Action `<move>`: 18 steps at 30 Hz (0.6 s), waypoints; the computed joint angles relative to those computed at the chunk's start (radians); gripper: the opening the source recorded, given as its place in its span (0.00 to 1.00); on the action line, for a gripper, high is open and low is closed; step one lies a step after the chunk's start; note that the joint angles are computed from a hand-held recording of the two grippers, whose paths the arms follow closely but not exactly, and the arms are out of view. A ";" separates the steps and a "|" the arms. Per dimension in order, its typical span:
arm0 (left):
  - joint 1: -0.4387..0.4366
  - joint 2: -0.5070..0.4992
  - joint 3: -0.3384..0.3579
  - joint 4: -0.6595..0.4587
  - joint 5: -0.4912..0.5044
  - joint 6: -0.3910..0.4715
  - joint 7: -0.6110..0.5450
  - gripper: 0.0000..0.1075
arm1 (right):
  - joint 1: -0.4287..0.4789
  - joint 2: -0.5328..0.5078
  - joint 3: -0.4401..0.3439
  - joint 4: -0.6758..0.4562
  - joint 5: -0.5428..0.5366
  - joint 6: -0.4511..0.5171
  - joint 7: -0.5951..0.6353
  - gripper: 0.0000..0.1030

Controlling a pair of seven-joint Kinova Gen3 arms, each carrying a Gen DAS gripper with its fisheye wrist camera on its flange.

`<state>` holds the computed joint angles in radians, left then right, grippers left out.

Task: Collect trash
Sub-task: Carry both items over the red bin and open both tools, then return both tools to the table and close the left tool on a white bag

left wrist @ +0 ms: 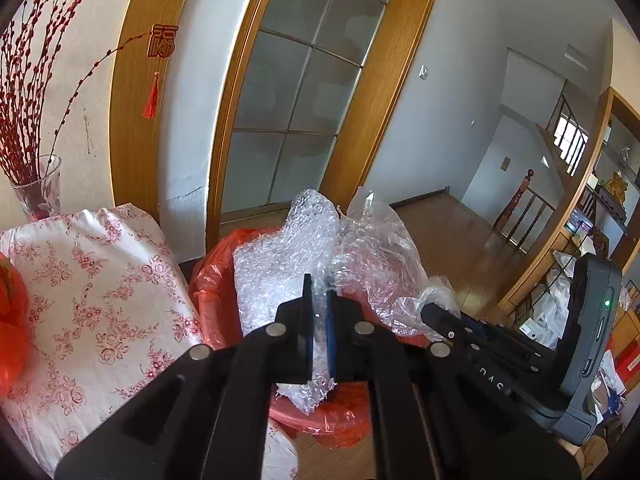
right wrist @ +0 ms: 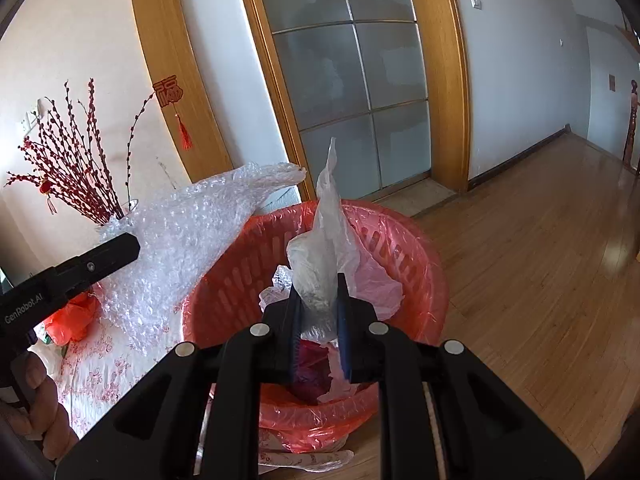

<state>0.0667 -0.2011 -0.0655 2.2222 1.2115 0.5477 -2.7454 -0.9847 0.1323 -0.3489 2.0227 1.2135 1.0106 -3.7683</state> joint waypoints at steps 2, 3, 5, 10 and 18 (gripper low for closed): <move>0.002 0.020 0.012 -0.003 -0.012 -0.014 0.015 0.06 | 0.001 0.004 0.002 0.002 -0.002 0.002 -0.002 0.24; 0.003 0.028 0.017 -0.003 -0.019 -0.021 0.023 0.08 | 0.003 0.004 0.003 0.005 0.000 -0.004 -0.005 0.30; 0.003 0.041 0.017 -0.007 -0.033 -0.016 0.035 0.16 | -0.001 0.004 0.002 0.015 0.003 0.001 -0.021 0.44; -0.001 0.035 0.018 0.003 -0.051 -0.051 0.054 0.29 | -0.009 -0.002 -0.005 0.030 -0.013 0.024 -0.032 0.52; -0.008 -0.059 -0.025 0.049 -0.135 -0.117 0.125 0.47 | -0.042 0.007 -0.023 0.009 -0.041 0.114 -0.011 0.59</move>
<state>0.0587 -0.2599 -0.0907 2.2708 1.0766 0.4305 -2.6206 -1.0262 0.1394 -0.3723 2.0321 1.1724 1.1242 -3.7794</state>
